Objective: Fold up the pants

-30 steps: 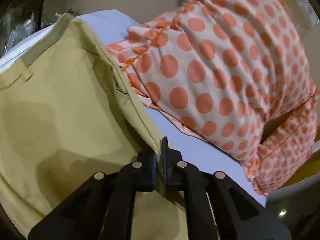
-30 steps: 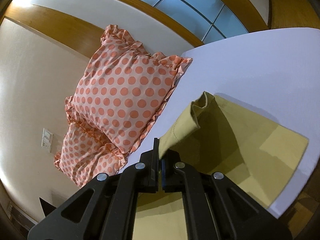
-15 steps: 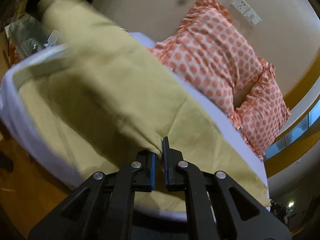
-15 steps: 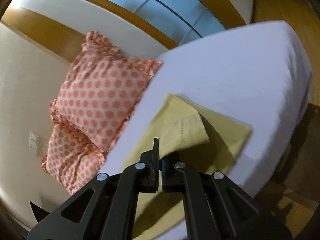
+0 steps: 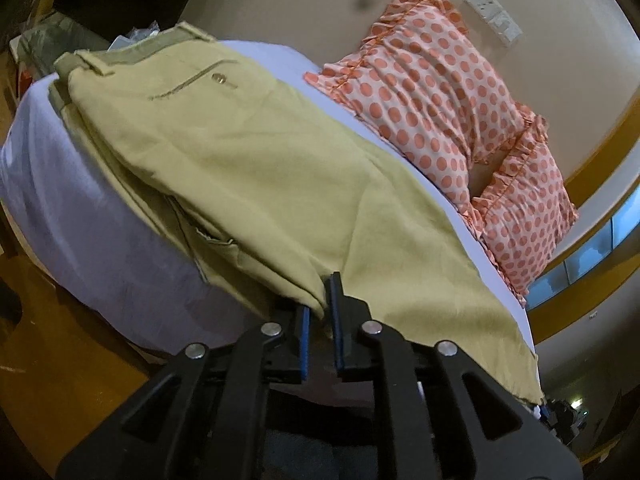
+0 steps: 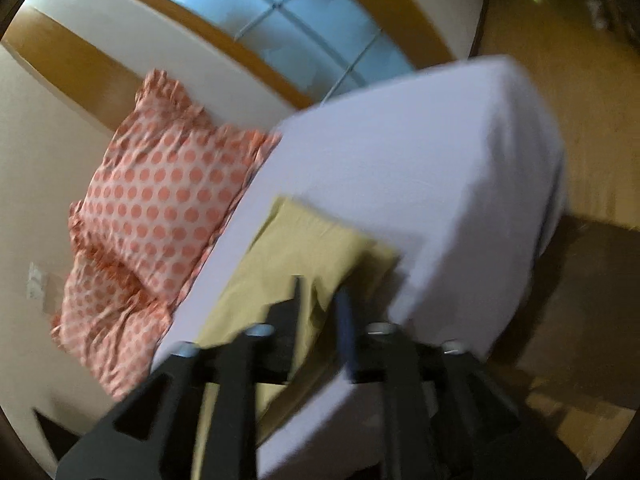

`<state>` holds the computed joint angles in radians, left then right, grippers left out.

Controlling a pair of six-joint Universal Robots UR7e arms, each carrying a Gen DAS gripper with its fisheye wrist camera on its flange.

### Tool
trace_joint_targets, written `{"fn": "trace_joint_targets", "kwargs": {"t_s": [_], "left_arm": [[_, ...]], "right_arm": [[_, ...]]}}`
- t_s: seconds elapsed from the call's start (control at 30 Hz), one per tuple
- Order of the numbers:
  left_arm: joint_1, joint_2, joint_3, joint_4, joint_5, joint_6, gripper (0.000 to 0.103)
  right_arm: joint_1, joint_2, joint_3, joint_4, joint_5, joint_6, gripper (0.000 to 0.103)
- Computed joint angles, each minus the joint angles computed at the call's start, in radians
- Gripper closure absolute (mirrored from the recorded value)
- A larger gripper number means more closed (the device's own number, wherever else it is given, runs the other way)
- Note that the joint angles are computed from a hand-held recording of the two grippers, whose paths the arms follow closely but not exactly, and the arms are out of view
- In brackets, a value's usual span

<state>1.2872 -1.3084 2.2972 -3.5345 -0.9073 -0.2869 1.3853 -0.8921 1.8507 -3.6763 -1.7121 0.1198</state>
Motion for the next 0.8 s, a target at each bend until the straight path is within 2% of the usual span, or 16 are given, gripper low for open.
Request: {"fn": "trace_joint_targets", "kwargs": {"t_s": [0.03, 0.07, 0.2, 0.33, 0.4, 0.43, 0.5, 0.63, 0.7, 0.8], "left_arm": [[-0.007, -0.001, 0.008, -0.010, 0.007, 0.008, 0.086], [-0.016, -0.004, 0.019, -0.023, 0.018, 0.017, 0.082], [-0.035, -0.024, 0.056, -0.058, 0.043, 0.024, 0.074], [-0.050, -0.042, 0.096, -0.128, 0.077, 0.023, 0.068], [-0.052, -0.048, 0.106, -0.157, 0.089, 0.028, 0.066], [-0.052, -0.049, 0.108, -0.166, 0.093, 0.030, 0.065], [-0.050, -0.049, 0.113, -0.193, 0.099, 0.035, 0.062], [-0.041, -0.055, 0.119, -0.206, 0.115, 0.031, 0.054], [-0.040, -0.054, 0.122, -0.220, 0.128, 0.029, 0.052], [-0.043, -0.050, 0.127, -0.253, 0.138, 0.038, 0.047]], "right_arm": [[0.003, 0.007, 0.004, -0.046, -0.029, -0.015, 0.057], [0.003, 0.009, 0.004, -0.060, -0.040, -0.021, 0.057], [-0.016, 0.021, -0.018, -0.028, -0.035, -0.012, 0.058], [-0.007, 0.056, -0.037, -0.068, -0.032, -0.083, 0.058], [-0.012, 0.063, -0.040, -0.044, 0.022, -0.125, 0.077], [-0.020, 0.062, -0.041, -0.011, 0.061, -0.130, 0.084], [-0.021, 0.076, -0.047, -0.025, 0.079, -0.153, 0.094], [-0.011, 0.087, -0.053, -0.050, 0.139, -0.199, 0.097], [0.027, 0.091, -0.070, -0.027, 0.175, -0.246, 0.097], [0.113, 0.116, -0.120, 0.059, 0.281, -0.329, 0.097]]}}
